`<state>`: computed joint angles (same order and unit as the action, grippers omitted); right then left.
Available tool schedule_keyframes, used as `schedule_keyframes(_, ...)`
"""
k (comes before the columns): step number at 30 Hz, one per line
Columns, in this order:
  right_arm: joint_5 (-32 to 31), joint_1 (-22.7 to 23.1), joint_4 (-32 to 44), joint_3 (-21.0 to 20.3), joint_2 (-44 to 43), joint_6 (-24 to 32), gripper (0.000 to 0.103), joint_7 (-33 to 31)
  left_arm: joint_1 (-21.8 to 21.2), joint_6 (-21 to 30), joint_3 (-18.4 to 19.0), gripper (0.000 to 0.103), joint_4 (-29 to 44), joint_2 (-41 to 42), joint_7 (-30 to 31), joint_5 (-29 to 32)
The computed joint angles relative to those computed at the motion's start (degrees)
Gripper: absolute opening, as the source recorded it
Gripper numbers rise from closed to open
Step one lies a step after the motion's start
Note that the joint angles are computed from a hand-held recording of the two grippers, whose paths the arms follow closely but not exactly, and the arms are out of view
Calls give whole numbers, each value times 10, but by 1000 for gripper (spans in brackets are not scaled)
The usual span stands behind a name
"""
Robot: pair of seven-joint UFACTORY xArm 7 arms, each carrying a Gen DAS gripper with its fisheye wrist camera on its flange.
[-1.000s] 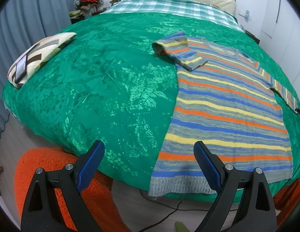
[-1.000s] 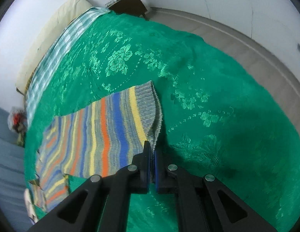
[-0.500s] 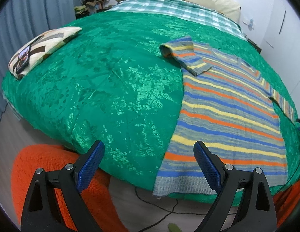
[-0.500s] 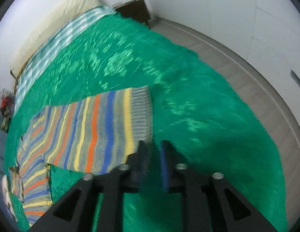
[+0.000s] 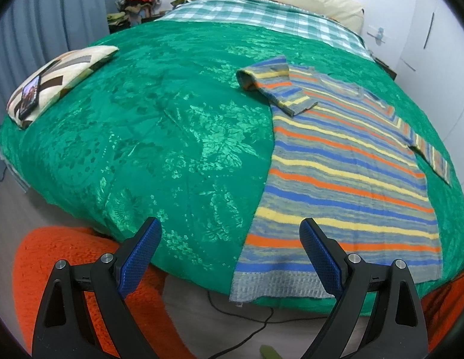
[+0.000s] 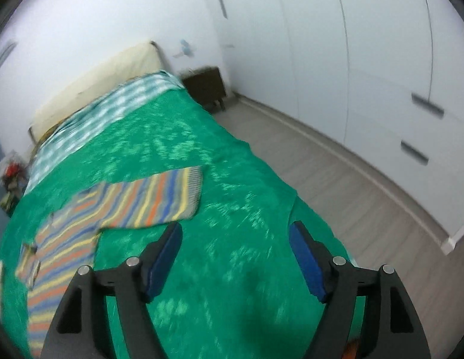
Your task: Fold small clothes
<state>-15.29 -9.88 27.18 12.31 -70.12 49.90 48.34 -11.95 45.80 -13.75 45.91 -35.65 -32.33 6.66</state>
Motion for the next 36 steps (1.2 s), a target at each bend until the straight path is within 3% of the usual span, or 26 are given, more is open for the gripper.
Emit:
schedule_keyframes(13, -6, 60, -3, 70, -2, 7, 77, 11, 2, -4, 2, 95, -6, -10, -6, -3)
schedule_keyframes(36, -25, 71, -7, 67, 3, 0, 77, 20, 1, -5, -1, 95, -6, -6, -3, 0)
